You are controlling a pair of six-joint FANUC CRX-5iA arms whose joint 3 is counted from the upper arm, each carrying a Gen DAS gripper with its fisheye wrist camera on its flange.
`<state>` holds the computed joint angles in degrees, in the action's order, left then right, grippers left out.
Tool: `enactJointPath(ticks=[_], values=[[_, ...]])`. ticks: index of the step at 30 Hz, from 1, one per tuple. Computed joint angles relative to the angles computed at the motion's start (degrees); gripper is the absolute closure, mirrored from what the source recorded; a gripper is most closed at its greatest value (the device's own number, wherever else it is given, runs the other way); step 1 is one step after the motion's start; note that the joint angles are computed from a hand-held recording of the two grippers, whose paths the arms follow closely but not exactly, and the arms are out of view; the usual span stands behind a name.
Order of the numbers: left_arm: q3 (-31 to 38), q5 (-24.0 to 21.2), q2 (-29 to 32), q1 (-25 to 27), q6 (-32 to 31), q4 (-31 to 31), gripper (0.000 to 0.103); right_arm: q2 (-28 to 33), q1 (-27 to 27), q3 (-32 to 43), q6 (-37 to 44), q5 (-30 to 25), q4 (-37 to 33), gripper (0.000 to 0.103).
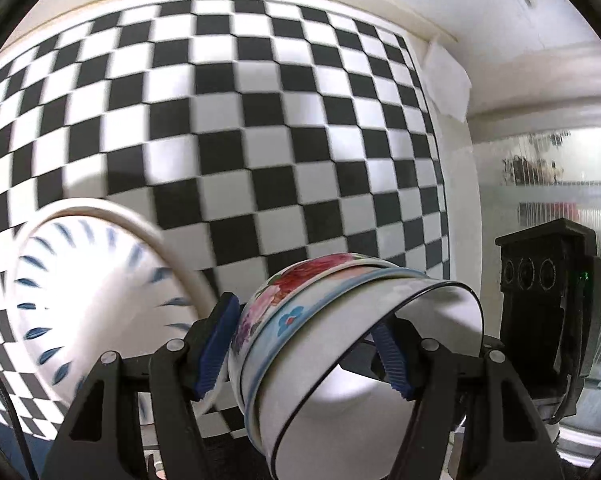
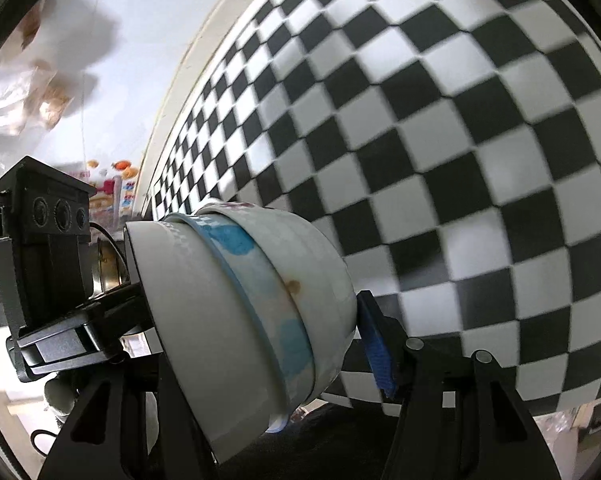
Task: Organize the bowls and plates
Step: 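Carry the bowl stack over the blue-striped plate stack and lower it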
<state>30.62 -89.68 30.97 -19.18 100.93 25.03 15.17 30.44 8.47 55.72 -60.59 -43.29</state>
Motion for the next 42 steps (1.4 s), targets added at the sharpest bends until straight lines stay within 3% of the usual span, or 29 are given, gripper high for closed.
enactJointPath(ticks=[13,23,30,42], values=[[-11.0,3.9,-8.8,10.1,2.7,-2.3,0.041,16.2,4.2,23.4,3.7,-10.0,-1.1,0.044],[-18.3,6.1,-12.0,14.5,4.1,-2.0,0.041,28.6,6.7,40.0,3.2,-17.8,-2.2,0.045],[-21.2,6.7,-12.4,15.3,3.8,-0.9,0.041,32.3,7.9,44.4,1.6,-19.8,-1.7,0.045],[-21.9,5.9,-12.0,15.9,2.8,-0.3,0.04,33.3,8.6,45.4,0.5,-20.8,-0.2,0.046]])
